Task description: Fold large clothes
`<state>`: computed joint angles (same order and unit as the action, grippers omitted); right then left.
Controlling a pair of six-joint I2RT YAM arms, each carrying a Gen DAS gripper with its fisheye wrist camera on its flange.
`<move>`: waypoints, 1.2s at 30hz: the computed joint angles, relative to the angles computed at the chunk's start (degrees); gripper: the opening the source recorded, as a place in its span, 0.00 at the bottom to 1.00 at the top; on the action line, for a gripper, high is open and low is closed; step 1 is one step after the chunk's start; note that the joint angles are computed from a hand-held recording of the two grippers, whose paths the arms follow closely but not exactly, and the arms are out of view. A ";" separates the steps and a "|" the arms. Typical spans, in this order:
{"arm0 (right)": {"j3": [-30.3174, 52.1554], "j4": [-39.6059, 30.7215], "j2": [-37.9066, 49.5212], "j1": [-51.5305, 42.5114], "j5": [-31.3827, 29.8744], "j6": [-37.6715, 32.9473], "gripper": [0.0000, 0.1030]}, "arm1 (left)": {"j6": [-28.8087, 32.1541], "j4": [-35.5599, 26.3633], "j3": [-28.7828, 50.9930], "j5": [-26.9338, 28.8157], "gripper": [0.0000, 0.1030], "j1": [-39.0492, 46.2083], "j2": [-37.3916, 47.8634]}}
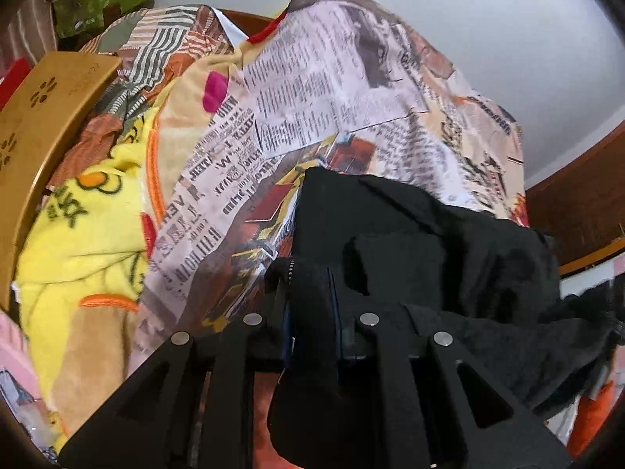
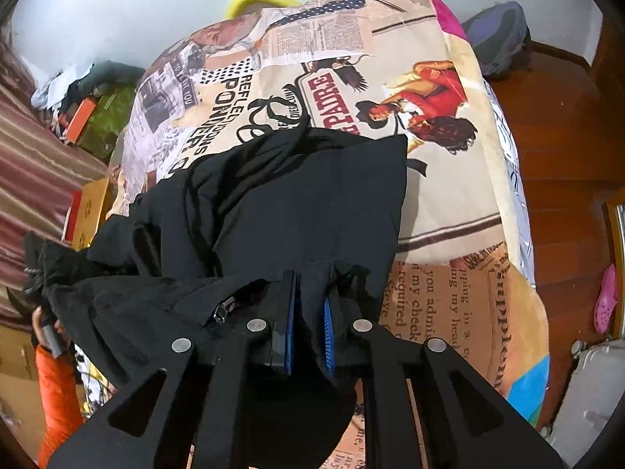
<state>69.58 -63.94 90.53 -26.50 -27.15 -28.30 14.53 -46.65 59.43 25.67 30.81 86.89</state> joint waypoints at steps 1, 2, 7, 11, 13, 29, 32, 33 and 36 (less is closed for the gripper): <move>-0.13 0.23 0.45 -0.17 -0.26 0.64 0.10 | 0.98 -2.47 1.56 0.28 0.16 0.42 -0.17; -0.01 0.23 0.95 -0.20 -0.36 1.16 0.10 | 2.38 -5.37 3.37 1.07 0.16 1.22 -0.31; 3.50 -5.26 0.52 -1.85 -1.33 -0.08 0.10 | 3.23 -7.81 4.64 -0.73 0.17 0.93 -1.83; 7.44 -12.96 -2.25 -3.40 -0.93 -6.79 0.10 | 1.00 -2.63 -0.19 -5.78 0.17 -2.08 -3.03; 8.19 -15.27 -3.53 -3.95 -0.32 -9.86 0.11 | -0.28 0.17 -2.83 -6.33 0.18 -2.83 -3.32; -5.80 -12.53 -26.64 -20.84 -7.74 -22.34 0.22 | -4.30 11.33 -10.48 -11.82 0.19 -8.92 -4.14; -11.25 -17.39 -32.37 -25.45 -11.02 -28.89 0.23 | -4.14 11.59 -11.24 -12.39 0.19 -9.05 -5.34; -13.00 -18.84 -33.83 -26.81 -11.52 -31.08 0.23 | -4.02 11.52 -11.49 -12.32 0.20 -8.90 -5.80; -18.92 -20.11 -39.05 -26.67 -10.19 -33.38 0.26 | -3.90 11.23 -11.84 -12.30 0.22 -8.87 -6.67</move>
